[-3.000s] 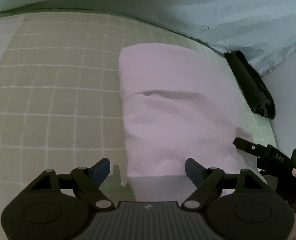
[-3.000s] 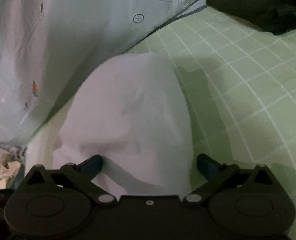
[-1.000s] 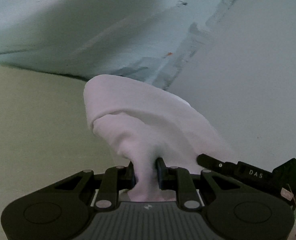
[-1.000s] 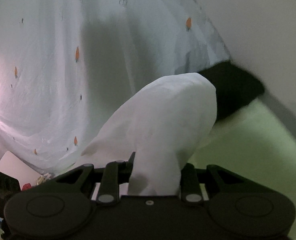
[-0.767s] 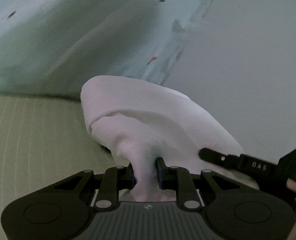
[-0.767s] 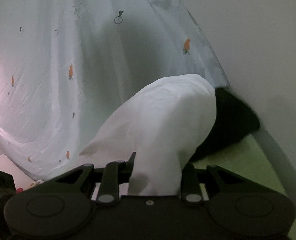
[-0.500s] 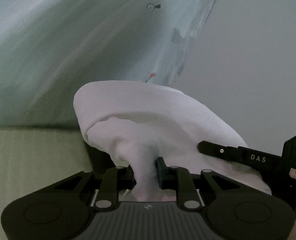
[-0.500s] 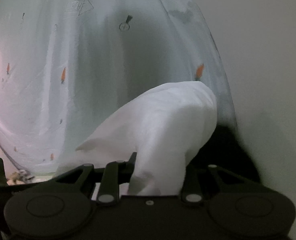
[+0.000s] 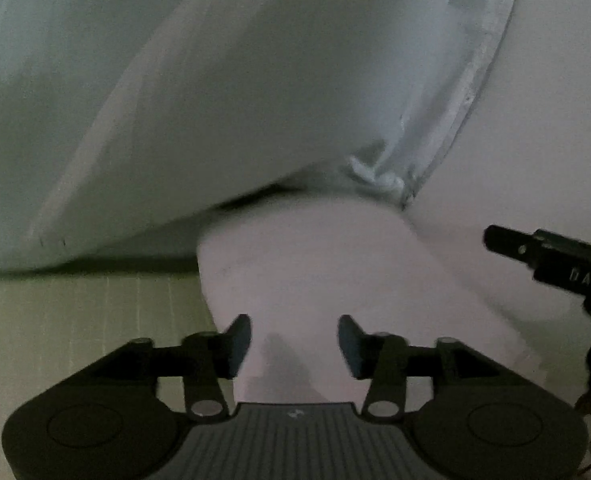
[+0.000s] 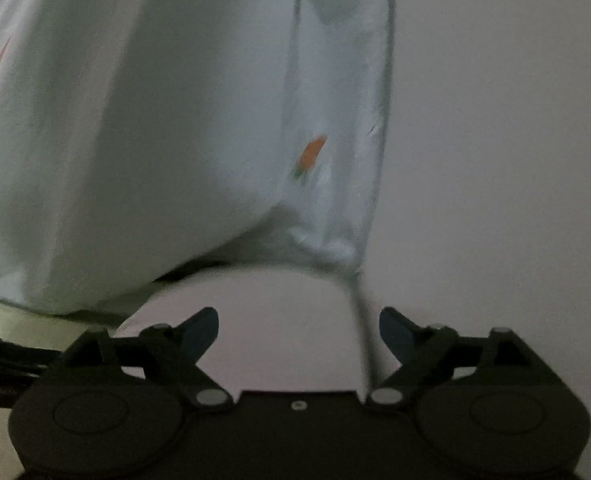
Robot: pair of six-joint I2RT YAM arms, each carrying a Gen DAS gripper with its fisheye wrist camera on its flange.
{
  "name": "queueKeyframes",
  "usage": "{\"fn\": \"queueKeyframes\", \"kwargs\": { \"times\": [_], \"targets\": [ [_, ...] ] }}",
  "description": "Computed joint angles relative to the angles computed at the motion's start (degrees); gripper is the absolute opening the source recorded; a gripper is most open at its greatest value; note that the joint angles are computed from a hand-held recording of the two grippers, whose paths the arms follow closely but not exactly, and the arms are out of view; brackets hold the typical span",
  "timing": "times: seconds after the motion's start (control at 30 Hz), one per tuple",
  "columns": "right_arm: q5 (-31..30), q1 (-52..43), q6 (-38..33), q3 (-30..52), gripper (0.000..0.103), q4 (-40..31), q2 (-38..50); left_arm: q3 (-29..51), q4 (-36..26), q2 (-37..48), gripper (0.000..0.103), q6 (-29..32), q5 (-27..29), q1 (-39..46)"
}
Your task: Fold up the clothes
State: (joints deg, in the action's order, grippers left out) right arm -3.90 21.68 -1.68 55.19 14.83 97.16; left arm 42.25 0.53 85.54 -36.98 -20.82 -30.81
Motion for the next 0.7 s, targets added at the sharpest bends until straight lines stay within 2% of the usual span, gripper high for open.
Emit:
{"fn": "queueKeyframes", "kwargs": {
  "times": [0.07, 0.13, 0.2, 0.23, 0.33, 0.43, 0.57, 0.6, 0.7],
  "targets": [
    [-0.85, 0.34, 2.83, -1.30, 0.088, -0.10, 2.65, 1.08, -0.29, 2.98, 0.054, -0.01, 0.79, 0.31],
    [1.35, 1.38, 4.30, -2.78, 0.089, 0.75, 4.50, 0.84, 0.18, 4.96, 0.062, -0.66, 0.66, 0.28],
    [4.50, 2.53, 5.70, -5.87, 0.092, 3.61, 5.37, 0.14, 0.91, 6.36, 0.075, -1.26, 0.56, 0.20],
    [5.99, 3.08, 6.49, -7.28, 0.093, 4.84, 5.80, -0.59, 1.31, 6.22, 0.077, -1.28, 0.78, 0.37],
    [6.81, 3.29, 10.28, -9.88, 0.098, 0.79, 1.59, 1.17, -0.54, 6.46, 0.078, -0.67, 2.86, 2.43],
    [5.59, 3.06, 14.08, -13.44, 0.100, -2.42, -2.72, -0.44, -3.54, 3.45, 0.078, -2.28, 1.32, -0.02],
    [5.39, 3.77, 16.09, -22.33, 0.101, -7.24, -14.71, -4.70, -7.32, -3.51, 0.079, -5.77, -1.99, -5.56],
    [5.80, 4.29, 16.16, -24.26, 0.101, -9.32, -18.36, -6.04, -8.71, -6.07, 0.085, -7.14, -3.06, -7.61],
    [12.54, 10.09, 17.23, -30.08, 0.102, -16.19, -32.02, -8.60, -15.70, -14.23, 0.089, -12.01, -9.37, -16.33]
  ]
}}
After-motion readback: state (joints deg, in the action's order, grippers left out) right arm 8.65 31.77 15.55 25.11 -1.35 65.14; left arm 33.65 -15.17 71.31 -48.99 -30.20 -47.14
